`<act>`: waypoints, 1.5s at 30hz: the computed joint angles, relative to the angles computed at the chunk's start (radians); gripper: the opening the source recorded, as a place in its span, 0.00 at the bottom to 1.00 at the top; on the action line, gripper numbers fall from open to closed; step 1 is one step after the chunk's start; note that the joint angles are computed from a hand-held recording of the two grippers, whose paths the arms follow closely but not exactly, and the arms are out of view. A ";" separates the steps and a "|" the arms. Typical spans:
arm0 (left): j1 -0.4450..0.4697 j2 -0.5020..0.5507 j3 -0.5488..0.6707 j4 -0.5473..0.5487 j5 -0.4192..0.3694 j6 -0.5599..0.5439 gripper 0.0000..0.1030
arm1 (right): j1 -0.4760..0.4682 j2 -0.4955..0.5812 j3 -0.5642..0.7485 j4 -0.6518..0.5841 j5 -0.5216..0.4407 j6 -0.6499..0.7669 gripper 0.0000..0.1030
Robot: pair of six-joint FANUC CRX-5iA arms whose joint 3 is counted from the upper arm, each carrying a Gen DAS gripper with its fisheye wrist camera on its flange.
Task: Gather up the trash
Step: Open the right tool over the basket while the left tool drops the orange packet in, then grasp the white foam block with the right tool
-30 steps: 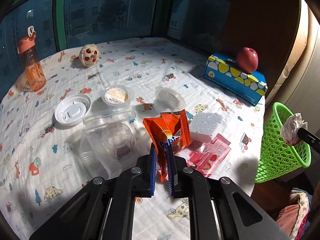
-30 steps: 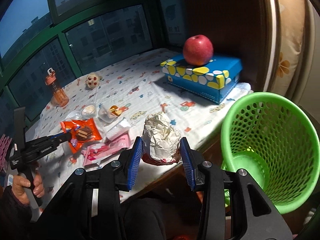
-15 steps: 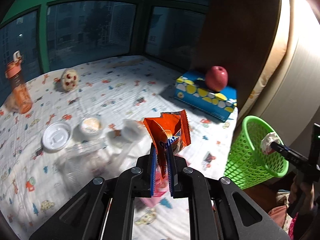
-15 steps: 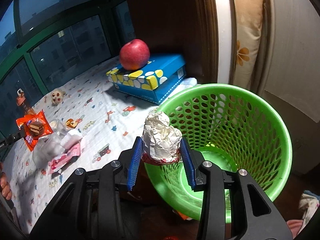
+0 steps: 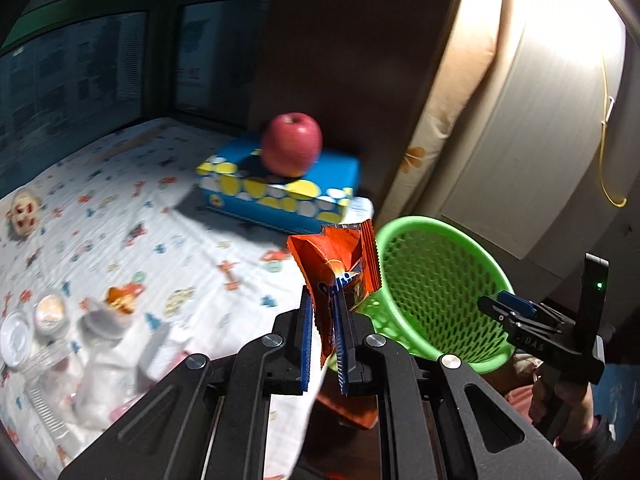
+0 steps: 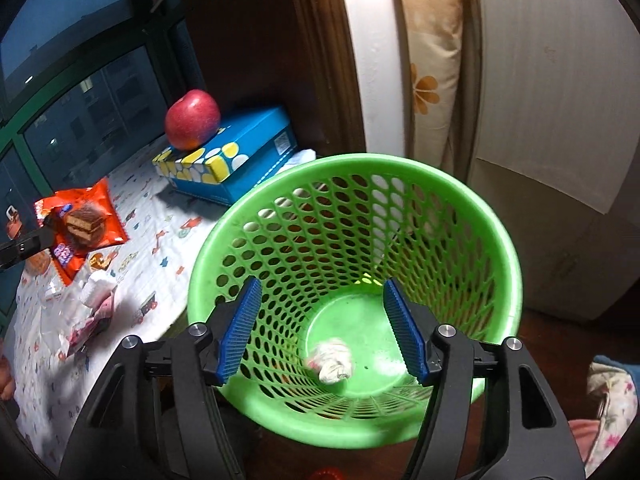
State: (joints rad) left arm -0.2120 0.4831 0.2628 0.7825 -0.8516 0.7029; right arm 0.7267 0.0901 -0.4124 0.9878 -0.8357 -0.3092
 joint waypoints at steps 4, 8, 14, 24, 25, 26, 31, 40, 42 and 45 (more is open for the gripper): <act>-0.044 0.042 0.061 -0.021 -0.039 0.010 0.10 | 0.010 -0.038 -0.041 0.014 -0.020 -0.041 0.66; -0.077 0.086 0.125 -0.053 -0.081 0.035 0.10 | 0.025 -0.071 -0.078 0.030 -0.041 -0.082 0.69; -0.120 0.143 0.204 -0.089 -0.143 0.067 0.17 | 0.048 -0.101 -0.114 0.050 -0.081 -0.122 0.70; -0.135 0.142 0.167 -0.068 -0.157 0.048 0.47 | 0.061 -0.131 -0.148 0.054 -0.084 -0.163 0.70; -0.131 0.138 0.161 -0.067 -0.151 0.050 0.48 | 0.062 -0.130 -0.146 0.055 -0.081 -0.162 0.70; -0.123 0.128 0.146 -0.064 -0.143 0.052 0.51 | 0.062 -0.126 -0.143 0.056 -0.076 -0.161 0.70; -0.075 0.077 0.082 -0.078 -0.105 0.072 0.52 | 0.061 -0.097 -0.110 0.068 -0.046 -0.137 0.72; 0.048 -0.008 -0.050 -0.111 -0.040 0.079 0.57 | 0.056 -0.014 -0.010 0.078 0.023 -0.055 0.76; 0.076 -0.019 -0.073 -0.120 -0.028 0.083 0.57 | 0.054 0.007 0.018 0.072 0.046 -0.028 0.76; 0.118 -0.027 -0.094 -0.127 -0.028 0.097 0.57 | 0.053 0.042 0.060 0.059 0.068 0.014 0.76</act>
State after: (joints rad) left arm -0.0937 0.4560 0.1688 0.6551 -0.8792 0.7997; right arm 0.7801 0.1317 -0.3522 1.0472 -0.7681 -0.2947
